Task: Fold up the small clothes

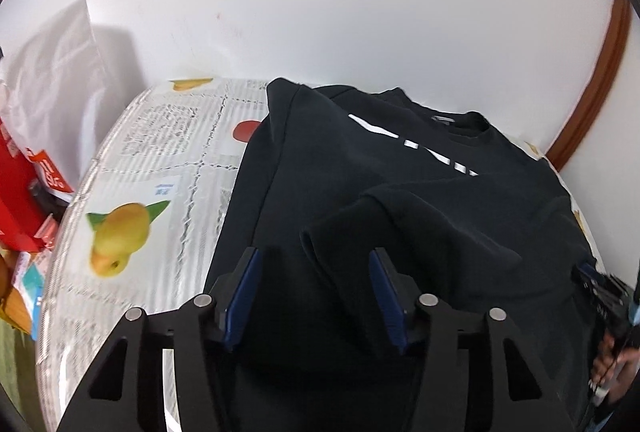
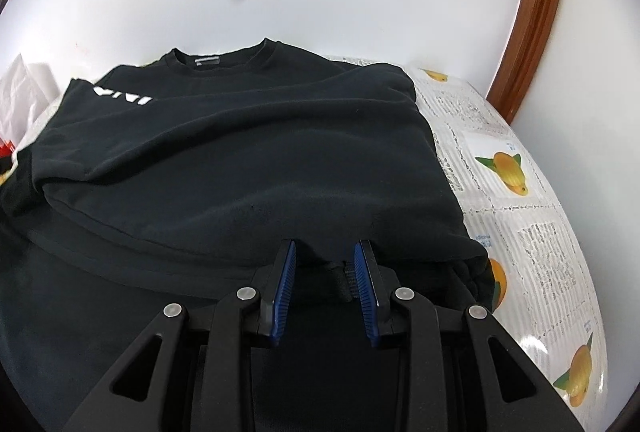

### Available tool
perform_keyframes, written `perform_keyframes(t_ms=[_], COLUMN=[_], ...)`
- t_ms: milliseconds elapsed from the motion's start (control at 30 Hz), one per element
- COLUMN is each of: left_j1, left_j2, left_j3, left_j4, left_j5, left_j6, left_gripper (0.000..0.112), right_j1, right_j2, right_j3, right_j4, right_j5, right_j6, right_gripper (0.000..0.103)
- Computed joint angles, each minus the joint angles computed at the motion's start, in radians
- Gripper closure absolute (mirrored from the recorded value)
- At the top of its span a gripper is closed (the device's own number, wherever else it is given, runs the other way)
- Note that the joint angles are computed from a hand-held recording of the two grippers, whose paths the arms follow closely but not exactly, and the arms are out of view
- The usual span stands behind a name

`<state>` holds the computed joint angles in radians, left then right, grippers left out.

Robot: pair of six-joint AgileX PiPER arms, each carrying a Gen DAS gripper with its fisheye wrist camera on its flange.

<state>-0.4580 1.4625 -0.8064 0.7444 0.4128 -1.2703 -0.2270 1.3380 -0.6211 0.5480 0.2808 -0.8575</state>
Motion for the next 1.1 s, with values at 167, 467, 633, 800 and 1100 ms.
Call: perform_keyframes(t_ms=[167, 467, 633, 800, 1100], left_j1=[0.051, 0.083, 0.093, 0.094, 0.013], left_j2=[0.043, 0.045, 0.057, -0.036, -0.002], left_j3=[-0.021, -0.109, -0.101, -0.003, 0.051], left_j4=[-0.100, -0.143, -0.225, -0.385, -0.297], left_j5=[-0.083, -0.013, 0.015, -0.047, -0.109], left_j6=[0.122, 0.253, 0.298, 0.419, 0.307], left_gripper=[0.095, 0.106, 0.097, 0.069, 0.070], right_j1=[0.034, 0.020, 0.015, 0.033, -0.025], right_j2=[0.013, 0.012, 0.009, 0.000, -0.089], right_j3=[0.014, 0.008, 0.009, 0.005, 0.036], right_j4=[-0.067, -0.033, -0.024, -0.150, -0.103], right_j5=[-0.058, -0.045, -0.039, -0.034, 0.048], right_j6=[0.055, 0.007, 0.001, 0.123, 0.067], right_gripper=[0.073, 0.072, 0.072, 0.071, 0.070])
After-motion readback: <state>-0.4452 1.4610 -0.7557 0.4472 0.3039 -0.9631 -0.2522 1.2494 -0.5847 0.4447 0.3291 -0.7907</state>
